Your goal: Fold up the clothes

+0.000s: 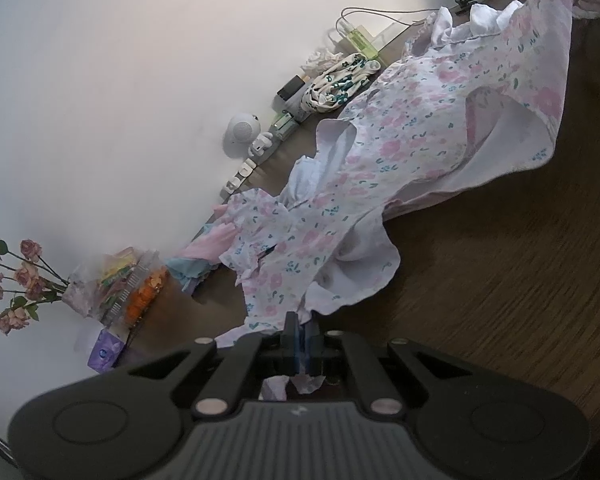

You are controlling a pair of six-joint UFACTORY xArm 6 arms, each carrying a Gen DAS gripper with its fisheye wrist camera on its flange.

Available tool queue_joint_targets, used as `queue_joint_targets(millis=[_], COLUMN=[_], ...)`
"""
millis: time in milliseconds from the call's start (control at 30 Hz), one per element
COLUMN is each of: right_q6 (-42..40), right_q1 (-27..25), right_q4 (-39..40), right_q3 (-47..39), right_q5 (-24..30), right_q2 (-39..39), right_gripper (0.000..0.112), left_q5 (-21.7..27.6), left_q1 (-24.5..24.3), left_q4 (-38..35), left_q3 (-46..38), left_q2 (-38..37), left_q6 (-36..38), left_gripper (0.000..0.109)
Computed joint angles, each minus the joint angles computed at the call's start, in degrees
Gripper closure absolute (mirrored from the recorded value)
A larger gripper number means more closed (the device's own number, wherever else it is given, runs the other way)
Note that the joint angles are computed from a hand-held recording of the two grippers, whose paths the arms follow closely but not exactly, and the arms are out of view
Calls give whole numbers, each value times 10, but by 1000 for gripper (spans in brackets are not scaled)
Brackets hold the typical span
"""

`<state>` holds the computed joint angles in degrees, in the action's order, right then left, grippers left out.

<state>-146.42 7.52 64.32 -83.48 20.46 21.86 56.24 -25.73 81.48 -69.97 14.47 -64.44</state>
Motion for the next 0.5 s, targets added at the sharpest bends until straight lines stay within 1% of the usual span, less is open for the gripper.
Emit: queue_joint_targets(millis=[200, 300, 367, 433, 500], right_q6=[19, 49, 79, 136, 222], right_q1=[2, 0, -3, -12, -24], right_q4=[-21, -58, -98, -162, -245], right_q3=[6, 12, 14, 1, -46], right_q5=[-5, 0, 9, 43, 116], right_q2=[-4, -10, -13, -12, 0], right_gripper=[108, 108, 108, 108, 108], left_q5=[-5, -24, -40, -58, -78], left_q1=[0, 2, 4, 8, 23], left_q4=[6, 8, 6, 2, -7], left_q3=[5, 18, 26, 34, 28], left_q2=[-4, -16, -26, -37, -50], left_q6=[-2, 17, 36, 61, 107], left_gripper=[107, 108, 108, 108, 108])
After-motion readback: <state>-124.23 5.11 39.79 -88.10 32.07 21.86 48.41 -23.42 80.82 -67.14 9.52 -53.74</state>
